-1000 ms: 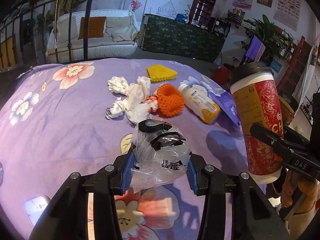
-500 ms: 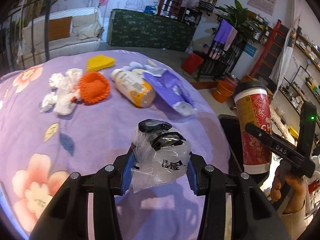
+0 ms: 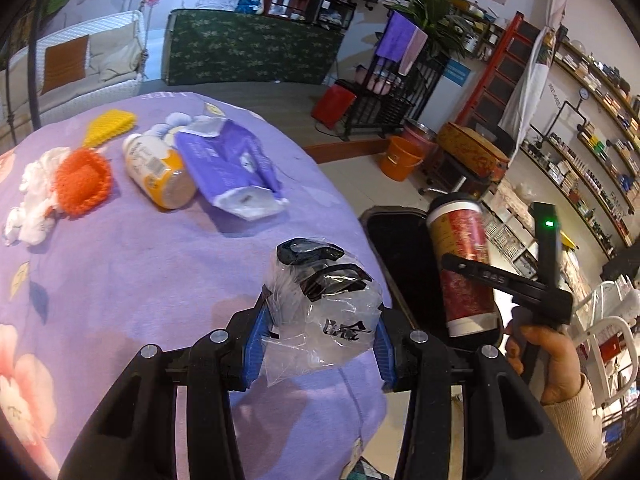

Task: Collect trash
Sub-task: 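Carry the cup and plastic bag over the black bin and release both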

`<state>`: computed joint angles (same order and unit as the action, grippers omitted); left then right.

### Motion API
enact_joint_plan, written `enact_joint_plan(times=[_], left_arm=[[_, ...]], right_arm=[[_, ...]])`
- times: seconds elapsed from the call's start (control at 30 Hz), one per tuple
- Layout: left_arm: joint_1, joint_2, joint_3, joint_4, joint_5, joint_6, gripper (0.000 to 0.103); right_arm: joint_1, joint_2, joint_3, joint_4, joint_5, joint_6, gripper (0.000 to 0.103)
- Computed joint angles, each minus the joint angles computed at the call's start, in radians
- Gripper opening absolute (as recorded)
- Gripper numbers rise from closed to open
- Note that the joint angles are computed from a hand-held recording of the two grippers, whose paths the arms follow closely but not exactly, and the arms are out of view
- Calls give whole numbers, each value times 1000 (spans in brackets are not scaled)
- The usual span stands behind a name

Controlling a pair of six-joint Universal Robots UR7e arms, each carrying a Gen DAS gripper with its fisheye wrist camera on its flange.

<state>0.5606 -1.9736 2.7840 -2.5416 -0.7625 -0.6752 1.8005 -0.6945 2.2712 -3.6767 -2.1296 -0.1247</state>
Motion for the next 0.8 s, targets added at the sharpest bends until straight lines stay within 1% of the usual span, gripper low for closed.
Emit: enact_joint_plan(times=[0.1, 0.17, 0.2, 0.27, 0.37, 0.5, 0.6, 0.73, 0.77, 0.8], left_arm=[[2, 88, -1, -85, -19, 19, 44], [8, 147, -3, -144, -35, 35, 44], [7, 158, -2, -154, -40, 37, 44], [13, 213, -7, -201, -53, 50, 44], [16, 283, -16, -248, -67, 63, 44], [20, 359, -29, -300, -87, 80, 44], [44, 417, -43, -354, -115, 107, 44], [61, 505, -74, -417, -148, 142, 44], [65, 533, -87, -434, -161, 157, 44], [67, 556, -98, -444, -170, 168, 44]], right_arm=[[-34, 12, -29, 74, -13, 21, 75], [-62, 4, -46, 137, 2, 44, 75], [-71, 0, -52, 166, 6, 55, 75], [-78, -1, -71, 226, 1, 75, 75], [-84, 10, -101, 290, -23, 72, 75], [-112, -1, -93, 293, 2, 67, 76], [-102, 1, -70, 224, -12, 54, 76], [-62, -4, -13, 31, -60, 7, 77], [-57, -6, -3, -19, -70, -15, 78], [-44, -10, 13, -74, -94, -28, 81]])
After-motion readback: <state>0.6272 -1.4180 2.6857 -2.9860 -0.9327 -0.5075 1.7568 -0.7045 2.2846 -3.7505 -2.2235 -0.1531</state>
